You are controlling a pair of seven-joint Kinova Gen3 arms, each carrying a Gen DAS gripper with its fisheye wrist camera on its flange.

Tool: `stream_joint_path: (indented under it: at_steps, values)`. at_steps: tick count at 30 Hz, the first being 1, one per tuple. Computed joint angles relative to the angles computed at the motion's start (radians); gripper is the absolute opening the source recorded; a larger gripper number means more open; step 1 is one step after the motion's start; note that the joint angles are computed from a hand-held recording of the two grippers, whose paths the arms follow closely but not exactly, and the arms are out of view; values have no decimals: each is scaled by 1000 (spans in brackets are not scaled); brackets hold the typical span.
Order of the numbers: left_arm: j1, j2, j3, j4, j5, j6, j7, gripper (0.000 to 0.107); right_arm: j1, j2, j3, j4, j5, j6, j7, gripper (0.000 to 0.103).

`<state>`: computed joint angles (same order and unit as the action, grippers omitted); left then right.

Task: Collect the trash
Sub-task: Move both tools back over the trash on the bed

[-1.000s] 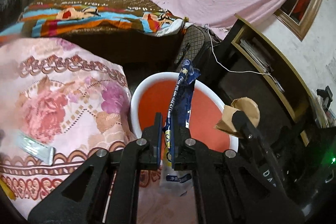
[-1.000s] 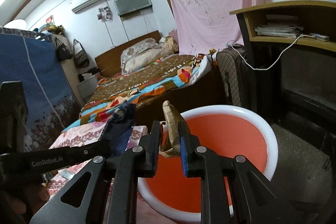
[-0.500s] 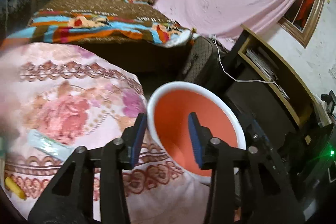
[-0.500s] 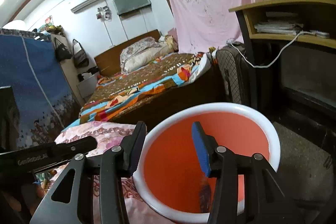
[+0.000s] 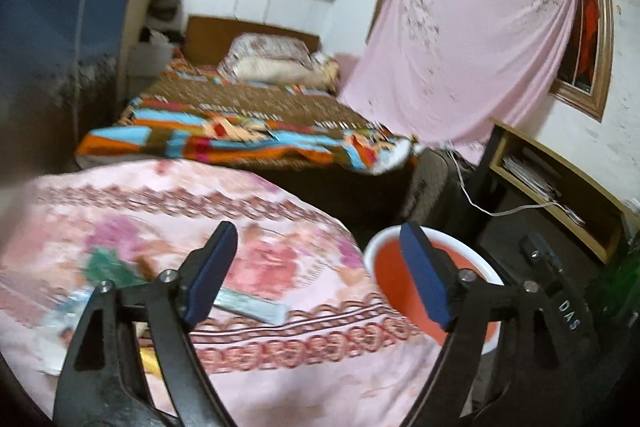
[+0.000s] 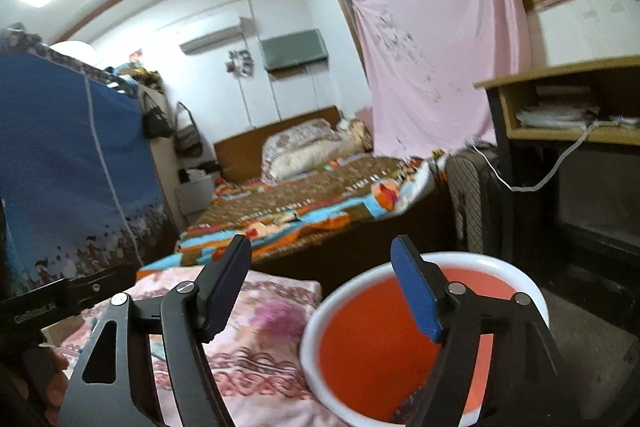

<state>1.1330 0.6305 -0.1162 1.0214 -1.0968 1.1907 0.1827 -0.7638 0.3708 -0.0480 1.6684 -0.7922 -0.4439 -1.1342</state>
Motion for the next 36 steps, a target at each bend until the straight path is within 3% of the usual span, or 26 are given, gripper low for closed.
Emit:
stream_joint_path:
  at_steps: [4,6,8,24,36]
  values:
    - [59,-15,-24,57,-61,94,67,84,17,1,-47,22,122,-65,-70,84]
    - [73,-17,-19,71,-90,138,101,91,25,2,-65,33,180,-91,-104,93]
    - [94,-20,-17,97,-122,199,151,91,26,5,-79,44,229,-122,-132,103]
    - [144,-46,99,228,-180,553,312,92,2,28,-143,79,472,-232,-227,103]
    - [158,-69,170,315,-162,666,378,91,-17,50,-162,37,605,-132,-235,103]
